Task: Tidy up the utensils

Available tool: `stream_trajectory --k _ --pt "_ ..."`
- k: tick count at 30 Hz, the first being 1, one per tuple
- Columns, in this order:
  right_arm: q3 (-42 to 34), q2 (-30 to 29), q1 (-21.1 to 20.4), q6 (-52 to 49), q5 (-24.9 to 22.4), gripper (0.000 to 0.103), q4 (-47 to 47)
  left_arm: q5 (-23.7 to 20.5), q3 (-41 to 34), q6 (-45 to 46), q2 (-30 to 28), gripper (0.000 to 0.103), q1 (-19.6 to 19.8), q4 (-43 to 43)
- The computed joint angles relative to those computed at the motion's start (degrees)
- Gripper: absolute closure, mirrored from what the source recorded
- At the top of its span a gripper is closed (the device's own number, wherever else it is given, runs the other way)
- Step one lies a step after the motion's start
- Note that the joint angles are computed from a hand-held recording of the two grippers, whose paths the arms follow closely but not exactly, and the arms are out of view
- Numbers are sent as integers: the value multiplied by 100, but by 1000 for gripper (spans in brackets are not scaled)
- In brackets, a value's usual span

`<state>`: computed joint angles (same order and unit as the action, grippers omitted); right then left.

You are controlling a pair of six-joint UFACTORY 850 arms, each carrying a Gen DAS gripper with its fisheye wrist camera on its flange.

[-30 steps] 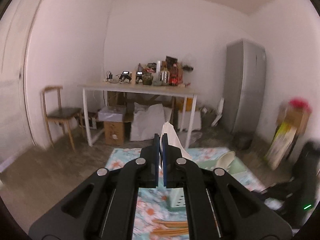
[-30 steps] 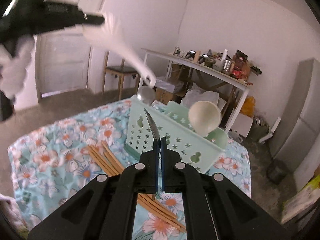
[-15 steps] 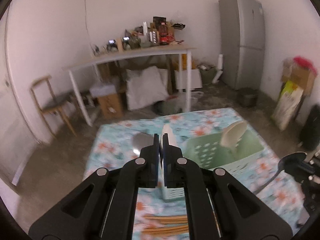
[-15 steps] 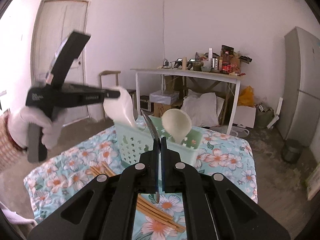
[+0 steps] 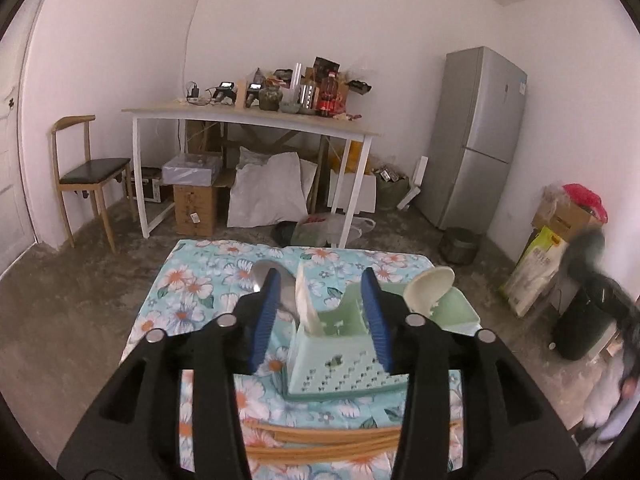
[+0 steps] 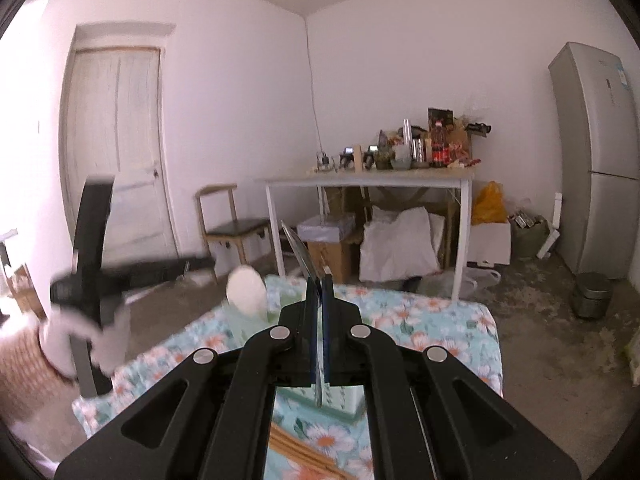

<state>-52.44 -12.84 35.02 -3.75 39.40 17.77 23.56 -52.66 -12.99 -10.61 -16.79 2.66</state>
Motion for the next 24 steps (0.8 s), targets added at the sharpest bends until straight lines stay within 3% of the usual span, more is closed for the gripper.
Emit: stream_trajectory --k 4,9,15,24 --pt "-126 43 -162 484 61 101 -516 379 491 -79 182 51 18 146" --pt "-490 -146 -259 630 67 101 -710 514 855 -344 182 45 73 414" --pt "-958 -644 -277 288 -100 101 -383 614 1119 -482 42 43 146 634" --pt "-1205 -1215 -470 1121 -206 101 -759 584 1048 -878 -250 42 245 920"
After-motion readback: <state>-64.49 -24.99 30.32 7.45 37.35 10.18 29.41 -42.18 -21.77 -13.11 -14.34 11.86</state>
